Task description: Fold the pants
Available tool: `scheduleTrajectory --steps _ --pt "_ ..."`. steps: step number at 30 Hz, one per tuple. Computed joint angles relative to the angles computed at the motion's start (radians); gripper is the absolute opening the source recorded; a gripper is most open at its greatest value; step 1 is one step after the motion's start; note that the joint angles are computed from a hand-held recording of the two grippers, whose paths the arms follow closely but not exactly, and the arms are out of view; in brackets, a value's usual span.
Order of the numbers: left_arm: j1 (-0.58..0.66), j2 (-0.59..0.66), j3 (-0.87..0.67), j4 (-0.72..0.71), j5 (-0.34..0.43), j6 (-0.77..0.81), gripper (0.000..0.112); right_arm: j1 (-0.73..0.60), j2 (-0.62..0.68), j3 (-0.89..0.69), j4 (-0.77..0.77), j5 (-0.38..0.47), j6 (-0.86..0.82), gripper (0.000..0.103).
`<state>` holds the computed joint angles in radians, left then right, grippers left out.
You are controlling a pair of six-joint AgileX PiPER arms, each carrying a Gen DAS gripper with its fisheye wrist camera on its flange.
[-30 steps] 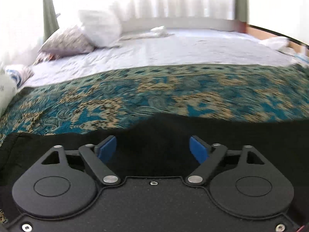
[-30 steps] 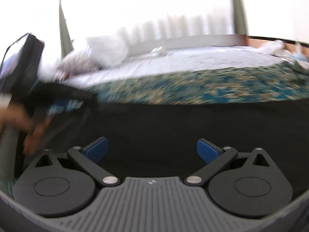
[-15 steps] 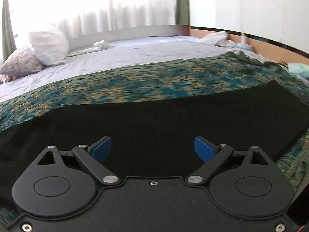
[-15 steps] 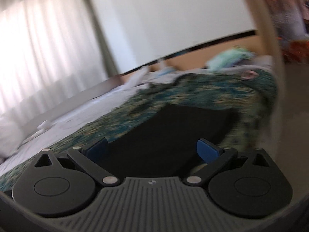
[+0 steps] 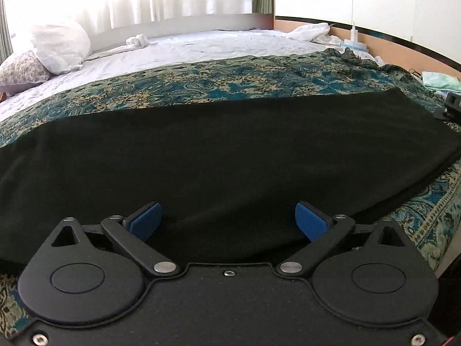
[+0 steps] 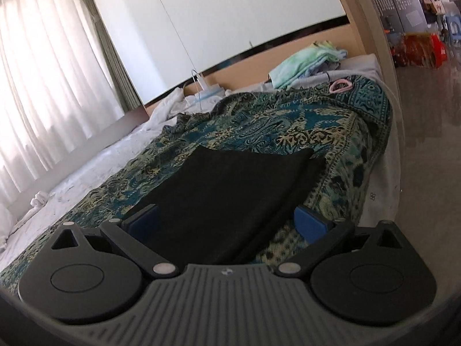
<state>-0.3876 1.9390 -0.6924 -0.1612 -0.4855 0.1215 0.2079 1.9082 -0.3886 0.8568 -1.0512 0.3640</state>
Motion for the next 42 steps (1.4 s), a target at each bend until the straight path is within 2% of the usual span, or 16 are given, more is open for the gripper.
scheduleTrajectory --steps 5,11,12,13,15,16,18,21,23,25,26,27,29,34,38,42 --pt "-0.015 0.012 0.014 -0.042 -0.048 0.037 0.102 -0.174 -0.01 -0.013 -0.219 0.062 0.083 0.103" --pt "-0.012 0.017 0.024 -0.03 -0.071 0.024 0.102 -0.328 0.011 -0.018 -0.478 0.053 0.24 0.102" --pt "-0.014 0.01 0.024 -0.038 -0.061 0.03 0.102 -0.351 0.014 -0.024 -0.522 0.058 0.255 0.102" --pt "-0.013 -0.007 0.014 -0.061 -0.019 0.053 0.102 -0.367 0.018 -0.031 -0.549 0.066 0.26 0.098" --pt "-0.006 -0.058 -0.016 -0.132 0.106 0.153 0.1 -0.378 0.018 -0.047 -0.558 0.092 0.239 0.091" --pt "0.003 -0.091 -0.015 -0.18 0.136 0.231 0.097 -0.372 0.013 -0.056 -0.54 0.113 0.212 0.085" --pt "0.028 -0.139 0.022 -0.205 0.098 0.312 0.097 -0.366 0.005 -0.067 -0.509 0.151 0.165 0.077" --pt "0.112 -0.18 0.062 -0.115 0.039 0.3 0.097 -0.362 -0.012 -0.079 -0.455 0.195 0.124 0.059" --pt "0.178 -0.18 0.068 -0.078 0.014 0.289 0.096 -0.369 -0.028 -0.091 -0.42 0.242 0.114 0.028" --pt "0.232 -0.161 0.068 -0.122 -0.02 0.349 0.095 -0.417 -0.054 -0.104 -0.475 0.319 0.136 0.013" --pt "0.254 -0.149 0.064 -0.174 -0.035 0.41 0.094 -0.433 -0.067 -0.106 -0.494 0.344 0.138 0.011" --pt "0.275 -0.136 0.061 -0.213 -0.053 0.457 0.093 -0.435 -0.087 -0.119 -0.473 0.386 0.1 0.01" --pt "0.339 -0.115 0.057 -0.203 -0.067 0.466 0.093 -0.397 -0.127 -0.16 -0.324 0.461 -0.079 0.01" --pt "0.567 -0.08 0.018 0.13 0.016 0.139 0.093 -0.199 -0.159 -0.343 0.118 0.513 -0.579 0.007" --pt "0.682 -0.04 -0.004 0.288 0.009 -0.034 0.093 0.021 -0.075 -0.6 0.4 0.526 -0.979 0.007" --pt "0.781 -0.02 -0.006 0.537 -0.025 -0.259 0.093 0.234 0.098 -0.888 0.57 0.626 -1.311 0.007"
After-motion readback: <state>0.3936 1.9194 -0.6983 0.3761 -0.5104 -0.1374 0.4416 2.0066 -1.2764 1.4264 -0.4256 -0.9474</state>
